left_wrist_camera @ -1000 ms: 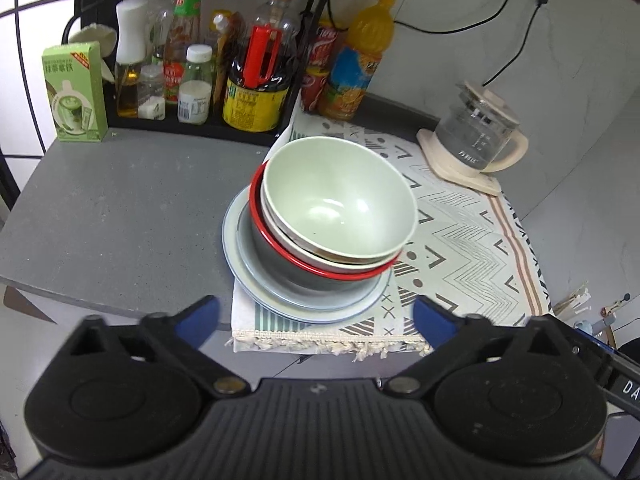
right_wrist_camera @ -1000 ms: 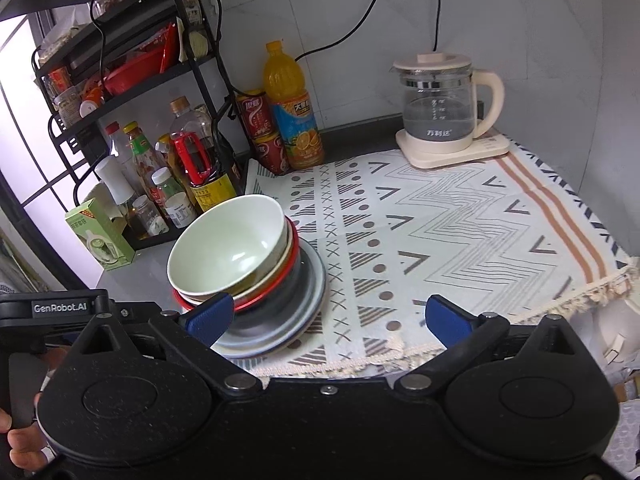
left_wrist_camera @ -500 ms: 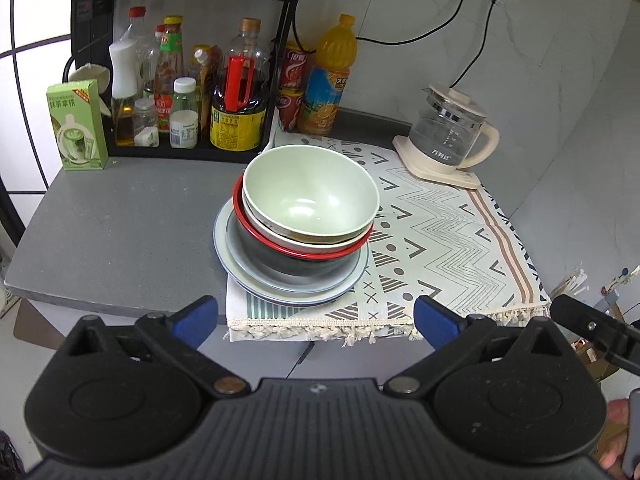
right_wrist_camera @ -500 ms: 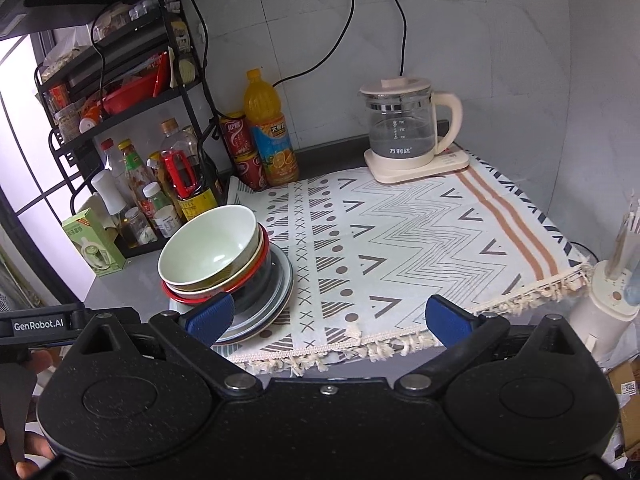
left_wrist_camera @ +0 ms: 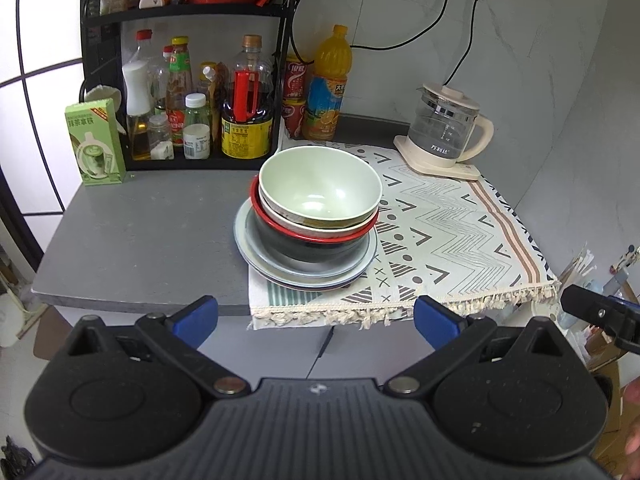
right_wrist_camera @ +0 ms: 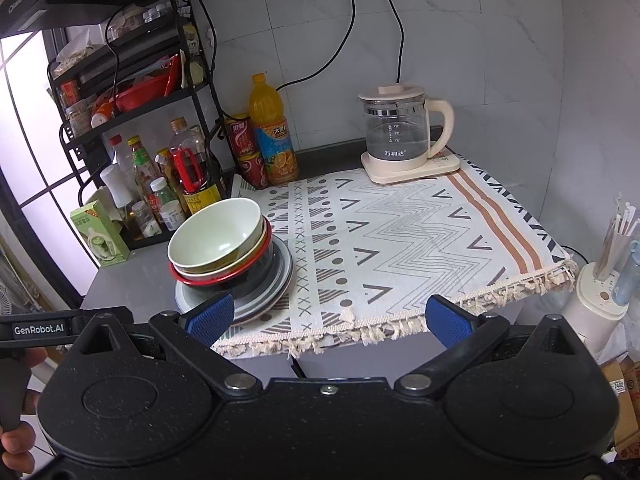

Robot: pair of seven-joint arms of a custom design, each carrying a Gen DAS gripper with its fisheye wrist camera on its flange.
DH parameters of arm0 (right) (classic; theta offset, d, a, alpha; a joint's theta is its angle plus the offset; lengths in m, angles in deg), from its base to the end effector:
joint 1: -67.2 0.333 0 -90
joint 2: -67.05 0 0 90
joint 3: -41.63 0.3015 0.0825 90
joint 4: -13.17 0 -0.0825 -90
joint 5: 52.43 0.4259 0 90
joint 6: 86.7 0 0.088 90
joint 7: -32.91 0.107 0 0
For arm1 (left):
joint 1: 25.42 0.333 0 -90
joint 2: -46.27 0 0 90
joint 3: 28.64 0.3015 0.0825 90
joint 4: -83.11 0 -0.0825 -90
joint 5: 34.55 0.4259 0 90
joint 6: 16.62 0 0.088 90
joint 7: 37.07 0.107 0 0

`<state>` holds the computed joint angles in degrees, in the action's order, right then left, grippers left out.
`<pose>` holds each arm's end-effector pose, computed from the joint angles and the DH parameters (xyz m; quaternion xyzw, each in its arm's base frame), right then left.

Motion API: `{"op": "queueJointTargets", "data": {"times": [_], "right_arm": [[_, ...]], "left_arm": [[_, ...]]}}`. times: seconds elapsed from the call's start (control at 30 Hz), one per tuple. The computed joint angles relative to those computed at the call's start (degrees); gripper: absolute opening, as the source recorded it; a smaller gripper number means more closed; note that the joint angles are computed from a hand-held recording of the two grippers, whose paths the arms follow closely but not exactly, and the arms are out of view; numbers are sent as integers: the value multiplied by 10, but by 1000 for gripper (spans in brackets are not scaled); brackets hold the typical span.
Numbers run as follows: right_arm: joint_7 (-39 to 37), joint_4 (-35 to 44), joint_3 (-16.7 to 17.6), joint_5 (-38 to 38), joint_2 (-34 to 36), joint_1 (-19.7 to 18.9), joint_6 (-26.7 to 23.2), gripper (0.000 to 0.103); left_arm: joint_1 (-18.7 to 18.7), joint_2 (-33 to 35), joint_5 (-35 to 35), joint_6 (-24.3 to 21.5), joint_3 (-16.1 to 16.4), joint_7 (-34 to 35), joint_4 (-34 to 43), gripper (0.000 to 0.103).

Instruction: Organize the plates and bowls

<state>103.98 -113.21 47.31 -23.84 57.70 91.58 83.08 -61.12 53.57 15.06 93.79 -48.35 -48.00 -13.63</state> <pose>0.5206 0.2665 0.5218 -0.7458 0.4875 -0.1663 0.4223 0.4249 -0.5050 0.5279 -0.8011 0.4576 -0.2557 0.2889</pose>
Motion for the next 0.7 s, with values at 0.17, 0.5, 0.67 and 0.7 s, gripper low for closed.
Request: {"op": "queueJointTargets", "data": {"times": [0.17,0.5,0.67,0.7], "right_arm": [[16,-24,5,-16,-23,-3,2,103],[43,-56,6,-42,-53,-2,7,103],[50,-67,5,-46,-63,1,1,103],[49,-68,4,-47,-65,2,0,103]], "left_arm": [[-4,-16,2,-15,-6,-1,-15,103],[-5,-34,-3,-35,-19,0,-30,103],[-4,-41,-6,-40,-23,-4,-37,103],[-4,-42,-8,-39,-24,-4,-38,103]]}}
